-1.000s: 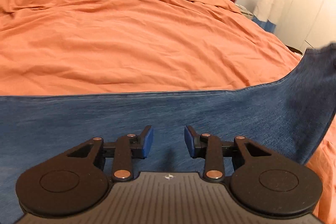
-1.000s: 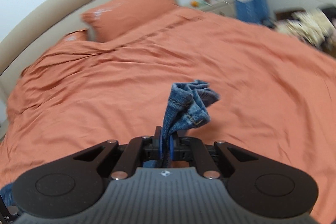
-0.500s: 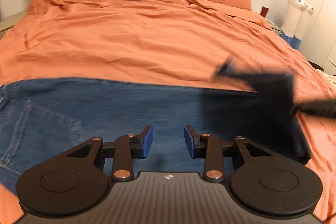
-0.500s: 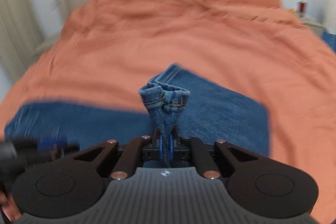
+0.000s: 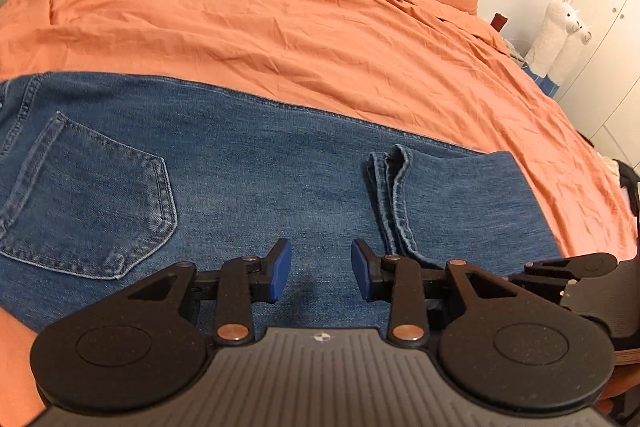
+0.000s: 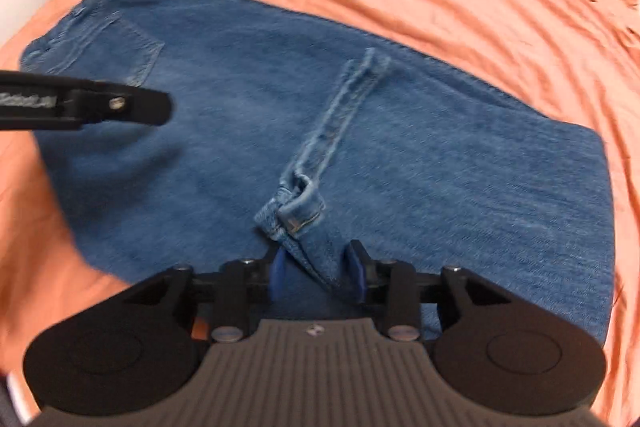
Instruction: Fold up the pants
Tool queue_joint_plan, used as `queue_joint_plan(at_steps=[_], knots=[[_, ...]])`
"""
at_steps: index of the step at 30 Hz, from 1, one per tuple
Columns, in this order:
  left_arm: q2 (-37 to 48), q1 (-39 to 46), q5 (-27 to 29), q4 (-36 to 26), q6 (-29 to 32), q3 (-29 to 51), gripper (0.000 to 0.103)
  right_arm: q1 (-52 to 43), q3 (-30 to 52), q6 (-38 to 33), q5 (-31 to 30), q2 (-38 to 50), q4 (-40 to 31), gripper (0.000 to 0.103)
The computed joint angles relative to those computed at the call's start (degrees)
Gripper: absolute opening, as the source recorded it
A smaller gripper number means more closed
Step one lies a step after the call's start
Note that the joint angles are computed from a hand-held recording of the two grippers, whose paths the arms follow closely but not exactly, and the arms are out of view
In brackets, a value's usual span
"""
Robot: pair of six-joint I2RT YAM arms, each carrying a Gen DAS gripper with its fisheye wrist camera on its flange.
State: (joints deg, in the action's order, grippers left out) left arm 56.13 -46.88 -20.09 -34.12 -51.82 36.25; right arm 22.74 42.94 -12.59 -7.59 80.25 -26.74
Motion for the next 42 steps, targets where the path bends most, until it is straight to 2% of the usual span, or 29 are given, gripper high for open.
queue_joint_plan(at_steps=[5, 8, 10, 12, 16, 20, 26, 27, 28, 29, 32, 35, 37, 42], knots=[[-3.0, 2.0, 2.5, -0.1, 1.3, -0.8, 0.041, -5.7, 6.4, -3.6, -6.5, -1.0, -11.6, 0.031], [-4.2, 5.4, 7.2, 2.9, 2.2, -2.3, 0.041, -9.5, 7.5, -7.6, -5.2, -3.3, -13.0, 0.030], [-4.4, 7.6, 11.0, 6.8, 2.5, -3.8, 0.041, -12.6, 9.0, -9.4, -4.5, -2.2, -12.5, 0.023], [-3.6, 10.0, 15.6, 12.0, 1.7, -5.8, 0.045, -15.5, 10.8, -9.9, -4.6, 0.3, -11.8, 0.021], [3.9, 14.0, 22.1, 24.6, -0.6, -8.6, 0.050, -17.5, 11.8, -9.8, -4.4, 4.8, -8.3, 0.021], [15.6, 16.2, 24.9, 34.5, -1.4, -7.6, 0.051, -17.8, 10.6, -11.5, -3.1, 7.6, -2.9, 0.021], [28.5, 15.8, 24.4, 44.3, 1.6, -4.4, 0.051, -23.2, 12.8, -13.8, -8.7, 13.1, -0.2, 0.021], [29.1, 15.2, 23.6, 45.1, 2.1, -4.3, 0.050, -24.5, 13.3, -14.1, -10.3, 13.5, -0.4, 0.020], [29.8, 14.7, 23.1, 45.8, 2.7, -4.0, 0.039, -25.4, 13.3, -14.3, -11.3, 13.6, 0.0, 0.020], [30.4, 14.0, 21.8, 45.4, 3.3, -3.5, 0.030, -26.5, 13.3, -14.7, -11.8, 13.6, 0.5, 0.020], [29.2, 12.5, 19.4, 47.6, 4.5, -5.2, 0.017, -30.3, 12.6, -15.8, -13.1, 12.7, 2.9, 0.020], [25.0, 8.8, 14.0, 46.1, 6.9, -5.3, 0.014, -34.8, 13.0, -15.6, -14.3, 12.8, 4.2, 0.021], [21.3, 5.9, 10.4, 42.3, 8.9, -3.7, 0.013, -37.4, 14.2, -15.3, -14.3, 13.2, 3.6, 0.021], [14.3, 3.0, 5.6, 29.4, 12.7, 4.7, 0.013, -41.1, 16.8, -14.4, -14.1, 13.5, 2.0, 0.021]])
